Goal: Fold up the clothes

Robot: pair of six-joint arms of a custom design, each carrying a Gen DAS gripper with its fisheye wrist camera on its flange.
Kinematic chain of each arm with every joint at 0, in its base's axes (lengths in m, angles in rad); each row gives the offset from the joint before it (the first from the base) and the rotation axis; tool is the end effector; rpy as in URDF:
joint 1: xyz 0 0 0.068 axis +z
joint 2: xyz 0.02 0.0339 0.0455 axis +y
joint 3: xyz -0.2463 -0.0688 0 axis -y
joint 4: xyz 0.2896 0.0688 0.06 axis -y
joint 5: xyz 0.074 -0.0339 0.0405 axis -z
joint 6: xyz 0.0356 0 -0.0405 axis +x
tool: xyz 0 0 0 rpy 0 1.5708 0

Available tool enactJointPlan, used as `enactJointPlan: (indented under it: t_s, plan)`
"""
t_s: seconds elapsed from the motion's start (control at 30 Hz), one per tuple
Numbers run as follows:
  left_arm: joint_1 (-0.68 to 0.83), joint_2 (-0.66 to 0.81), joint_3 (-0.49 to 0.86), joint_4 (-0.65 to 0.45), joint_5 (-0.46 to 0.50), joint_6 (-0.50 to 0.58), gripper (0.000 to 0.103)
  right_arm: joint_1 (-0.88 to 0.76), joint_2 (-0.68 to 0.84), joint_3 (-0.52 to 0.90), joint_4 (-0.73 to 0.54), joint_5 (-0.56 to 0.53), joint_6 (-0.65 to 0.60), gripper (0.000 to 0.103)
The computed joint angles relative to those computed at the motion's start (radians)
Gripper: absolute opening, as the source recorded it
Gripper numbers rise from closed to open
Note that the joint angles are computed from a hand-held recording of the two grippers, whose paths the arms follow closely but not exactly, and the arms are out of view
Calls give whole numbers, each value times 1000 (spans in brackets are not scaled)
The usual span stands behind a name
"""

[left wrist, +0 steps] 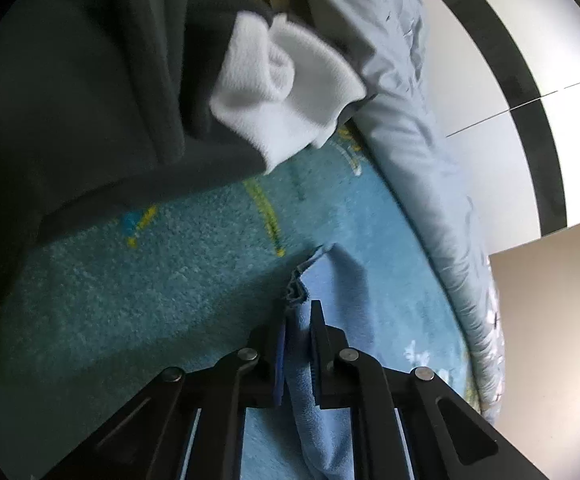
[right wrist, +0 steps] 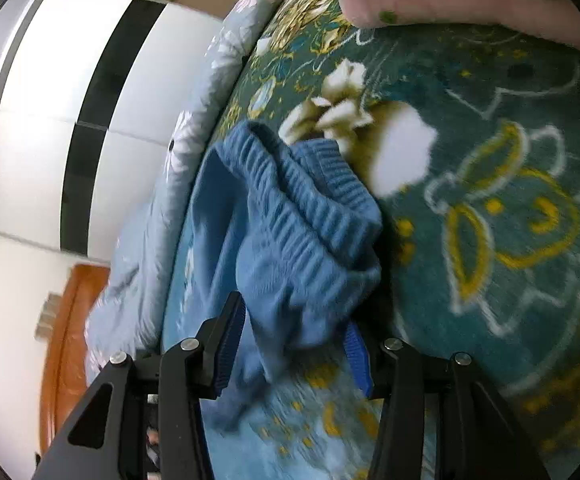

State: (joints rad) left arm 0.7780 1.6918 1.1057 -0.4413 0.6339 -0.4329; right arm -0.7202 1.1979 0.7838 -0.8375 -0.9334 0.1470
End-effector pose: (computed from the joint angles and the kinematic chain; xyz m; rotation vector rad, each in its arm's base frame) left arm 0.2835 0.2498 0.1599 -1.1986 2.1213 -0.6680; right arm 0.2063 -0.1430 0.1909 0.8269 2.2467 1.0446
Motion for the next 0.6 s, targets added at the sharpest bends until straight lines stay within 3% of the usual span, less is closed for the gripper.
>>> enactJointPlan:
  t_s: [0.07,0.1,0.23,0.33,0.4,0.47,0.53,0.6]
  plan:
    - [6,-27,-2,-7,8,-12,10,37,7,31,30,35,25,32]
    - [16,-49,-5,-11,28,-13,9,55,14,51,38,54,29,13]
    - [66,-163,-19,-51,124,15,8,39,15,180,-41,-15,-78,10]
    - [186,-292,-59,-128,280,102,8,-61,-8,262,-217,-167,-317,10]
    - [306,-364,-80,-274,369,275,9,-160,53,325,-479,-242,-638,10]
    - [428,-396,-99,-462,398,510,9,-236,127,333,-687,-221,-920,10]
    - [525,-390,-129,-597,370,712,9,-276,166,281,-709,-134,-1003,10]
    - [594,-372,-175,-679,294,840,9,-283,194,220,-645,-55,-965,10]
